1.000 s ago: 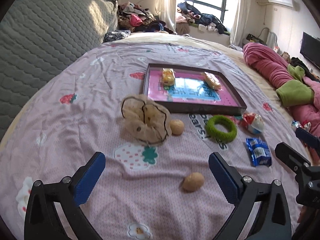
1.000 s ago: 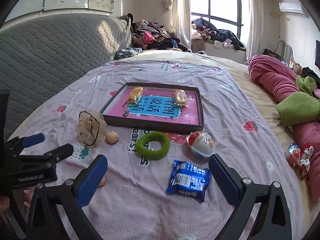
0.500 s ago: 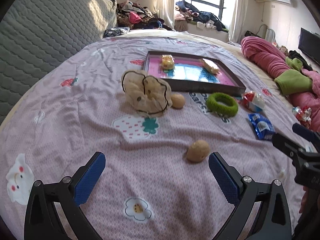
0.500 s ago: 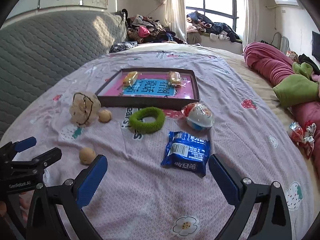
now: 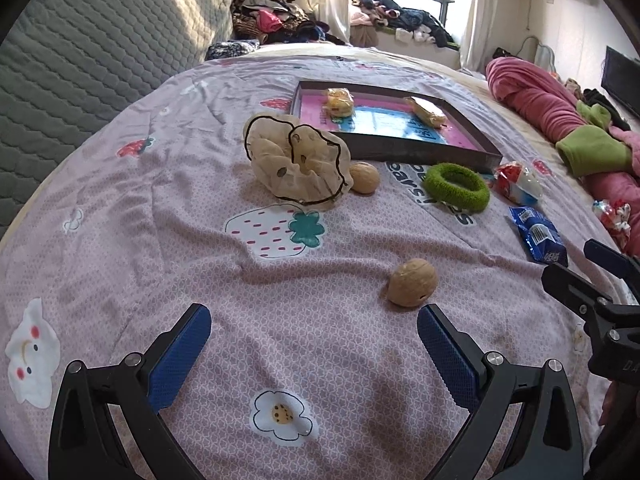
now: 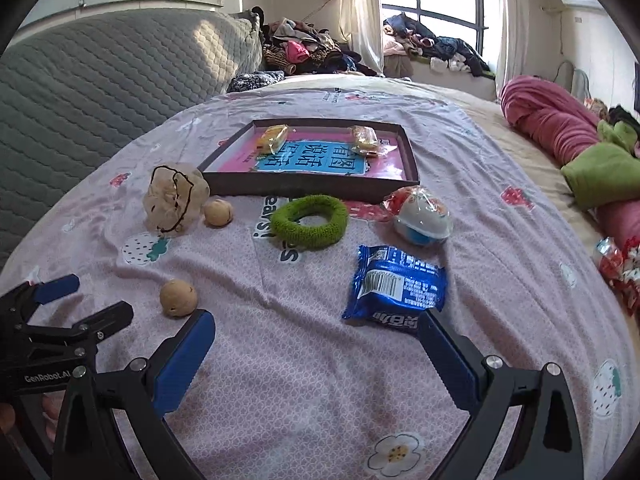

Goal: Organize objects
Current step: 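Pull both tools back from the tray toward the remaining items, then move left tool to the beige mesh scrunchie while right tool approaches the green ring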

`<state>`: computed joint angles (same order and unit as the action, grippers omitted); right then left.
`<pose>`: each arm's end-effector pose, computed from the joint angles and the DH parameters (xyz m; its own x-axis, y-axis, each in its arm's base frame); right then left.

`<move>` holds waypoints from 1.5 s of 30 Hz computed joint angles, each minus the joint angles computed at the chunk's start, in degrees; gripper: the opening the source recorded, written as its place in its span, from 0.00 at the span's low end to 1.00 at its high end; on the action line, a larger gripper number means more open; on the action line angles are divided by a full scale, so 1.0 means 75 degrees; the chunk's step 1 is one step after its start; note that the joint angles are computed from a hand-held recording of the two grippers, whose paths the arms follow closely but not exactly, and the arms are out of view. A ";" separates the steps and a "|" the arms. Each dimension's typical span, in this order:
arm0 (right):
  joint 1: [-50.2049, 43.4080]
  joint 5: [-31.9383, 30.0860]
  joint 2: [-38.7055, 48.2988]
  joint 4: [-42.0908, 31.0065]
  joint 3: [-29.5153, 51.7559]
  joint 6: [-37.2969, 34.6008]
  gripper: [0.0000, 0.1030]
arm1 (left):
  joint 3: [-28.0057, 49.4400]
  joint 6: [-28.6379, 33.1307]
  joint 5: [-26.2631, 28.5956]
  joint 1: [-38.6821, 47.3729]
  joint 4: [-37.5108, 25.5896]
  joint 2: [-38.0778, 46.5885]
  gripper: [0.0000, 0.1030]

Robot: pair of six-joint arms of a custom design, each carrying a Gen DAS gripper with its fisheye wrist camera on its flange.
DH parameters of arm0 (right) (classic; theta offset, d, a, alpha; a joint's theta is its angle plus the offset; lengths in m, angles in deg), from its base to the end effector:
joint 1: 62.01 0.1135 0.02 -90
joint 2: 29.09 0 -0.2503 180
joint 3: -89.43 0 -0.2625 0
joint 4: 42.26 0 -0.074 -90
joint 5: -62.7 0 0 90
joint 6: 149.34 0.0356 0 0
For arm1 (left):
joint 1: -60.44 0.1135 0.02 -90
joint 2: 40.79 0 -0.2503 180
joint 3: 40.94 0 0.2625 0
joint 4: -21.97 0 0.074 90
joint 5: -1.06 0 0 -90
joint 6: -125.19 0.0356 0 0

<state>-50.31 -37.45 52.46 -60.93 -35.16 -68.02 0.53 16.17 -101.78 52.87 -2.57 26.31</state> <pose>0.2888 0.0662 0.1686 -0.6336 -0.2829 -0.7201 -0.4225 0.9062 0.0157 0.2280 -0.0223 0.1470 -0.7156 -0.2254 -0.6612 -0.2601 0.9644 -0.0474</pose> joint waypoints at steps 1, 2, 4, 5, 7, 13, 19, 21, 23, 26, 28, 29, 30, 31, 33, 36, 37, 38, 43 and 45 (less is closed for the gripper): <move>0.0011 0.0025 0.0008 0.0015 0.0000 0.0001 0.99 | 0.0008 -0.0014 0.0009 -0.0008 0.0004 0.0001 1.00; 0.0006 -0.0016 0.0032 -0.0001 0.0017 -0.0001 0.99 | 0.0026 -0.0006 0.0028 -0.0007 -0.0006 0.0010 1.00; 0.0014 -0.0071 0.0119 -0.0122 0.0122 0.0017 0.99 | 0.0130 -0.0021 0.0020 -0.0015 -0.0065 0.0096 1.00; 0.0031 -0.0066 0.0139 -0.0139 0.0150 0.0034 0.99 | 0.0182 0.0012 0.0021 -0.0018 -0.0081 0.0139 1.00; 0.0100 0.0029 0.0141 -0.0183 0.0203 -0.0015 0.99 | 0.0299 0.0032 -0.0042 -0.0045 -0.0120 0.0217 1.00; 0.0284 0.0242 0.0259 -0.0307 0.0465 -0.0035 0.99 | 0.0731 0.0116 -0.0055 -0.0022 -0.0143 0.0508 1.00; 0.0420 0.0445 0.0595 -0.0370 0.0818 -0.0055 0.99 | 0.1246 0.0393 0.0070 0.0267 -0.0110 0.1035 1.00; 0.0444 0.0518 0.0734 -0.0374 0.0938 -0.0037 0.99 | 0.1353 0.0459 0.0187 0.0396 -0.0069 0.1168 1.00; 0.0453 0.0540 0.0884 -0.0413 0.1086 -0.0009 0.99 | 0.1469 0.0543 0.0262 0.0497 -0.0047 0.1309 1.00; 0.0500 0.0615 0.1078 -0.0449 0.1291 -0.0004 0.99 | 0.1633 0.0710 0.0327 0.0620 -0.0035 0.1502 1.00; 0.0552 0.0676 0.1206 -0.0480 0.1428 -0.0015 0.99 | 0.1736 0.0816 0.0372 0.0703 -0.0033 0.1624 1.00; 0.0584 0.0730 0.1279 -0.0508 0.1505 -0.0016 0.99 | 0.1785 0.0857 0.0402 0.0742 -0.0039 0.1678 1.00; 0.0616 0.0786 0.1339 -0.0511 0.1561 -0.0015 0.99 | 0.1817 0.0867 0.0411 0.0761 -0.0050 0.1705 1.00; 0.0644 0.0835 0.1408 -0.0538 0.1634 -0.0015 0.99 | 0.1845 0.0861 0.0410 0.0786 -0.0041 0.1729 1.00; 0.0673 0.0866 0.1504 -0.0545 0.1724 -0.0003 0.99 | 0.1919 0.0870 0.0490 0.0853 -0.0060 0.1804 1.00; 0.0727 0.0937 0.1723 -0.0606 0.1951 0.0040 0.99 | 0.2070 0.0913 0.0608 0.0950 -0.0105 0.1976 1.00; 0.0747 0.0943 0.1792 -0.0636 0.2032 0.0060 0.99 | 0.2112 0.0914 0.0602 0.0969 -0.0111 0.2022 1.00; 0.0759 0.0934 0.1849 -0.0629 0.2092 0.0054 0.99 | 0.2149 0.0926 0.0621 0.0994 -0.0107 0.2069 1.00; 0.0879 0.1096 0.2257 -0.0807 0.2580 -0.0033 0.99 | 0.2430 0.0999 0.0885 0.1203 -0.0168 0.2476 1.00; 0.0893 0.1073 0.2423 -0.0888 0.2793 -0.0059 0.99 | 0.2585 0.1066 0.0862 0.1233 -0.0190 0.2691 1.00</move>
